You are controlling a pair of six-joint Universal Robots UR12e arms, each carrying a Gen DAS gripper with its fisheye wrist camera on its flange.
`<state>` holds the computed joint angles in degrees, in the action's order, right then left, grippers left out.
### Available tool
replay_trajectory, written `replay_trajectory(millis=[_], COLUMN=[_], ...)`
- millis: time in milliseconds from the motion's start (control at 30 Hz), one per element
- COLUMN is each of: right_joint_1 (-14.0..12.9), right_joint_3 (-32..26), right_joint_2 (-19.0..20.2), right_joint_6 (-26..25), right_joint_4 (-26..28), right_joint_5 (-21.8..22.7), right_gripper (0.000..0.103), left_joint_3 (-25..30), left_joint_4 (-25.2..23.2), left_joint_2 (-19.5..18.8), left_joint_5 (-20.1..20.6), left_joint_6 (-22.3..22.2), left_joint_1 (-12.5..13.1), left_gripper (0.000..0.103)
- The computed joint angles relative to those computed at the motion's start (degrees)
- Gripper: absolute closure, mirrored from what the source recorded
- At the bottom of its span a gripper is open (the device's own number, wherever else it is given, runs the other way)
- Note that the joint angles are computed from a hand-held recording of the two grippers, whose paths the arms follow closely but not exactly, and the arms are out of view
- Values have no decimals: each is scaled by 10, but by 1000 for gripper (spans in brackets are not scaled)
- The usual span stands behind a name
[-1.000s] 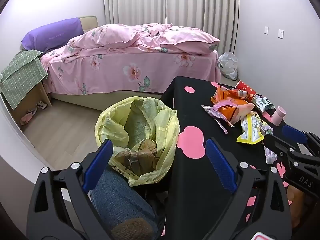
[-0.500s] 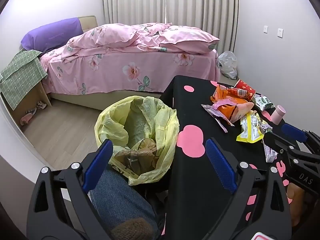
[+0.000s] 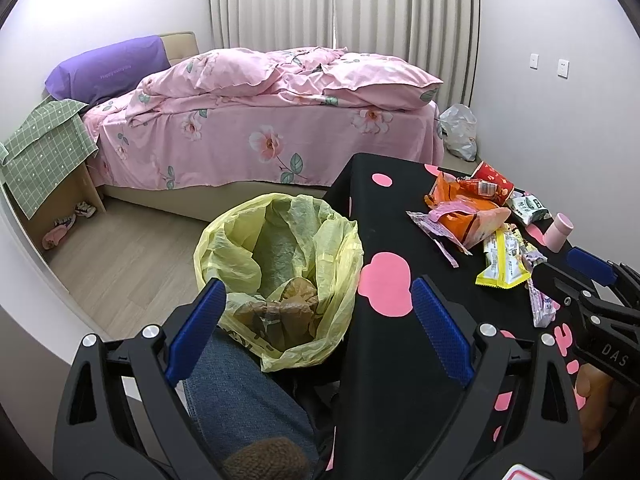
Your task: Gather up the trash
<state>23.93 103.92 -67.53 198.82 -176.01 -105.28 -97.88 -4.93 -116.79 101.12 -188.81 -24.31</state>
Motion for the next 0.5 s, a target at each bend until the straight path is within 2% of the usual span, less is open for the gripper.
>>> replay_trajectory(millis=[500], right_joint_1=[2], right_joint_3=[-3], right_joint_2=[2], right_joint_6=[1], right_joint_4=[-2], right_joint_5=[-2], right_gripper=[33], left_joint_3=[0], left_joint_4=[-1], left_joint_2=[0], left_joint_5=[1], left_joint_6=[0], left_joint_1=[0], left_gripper=[14])
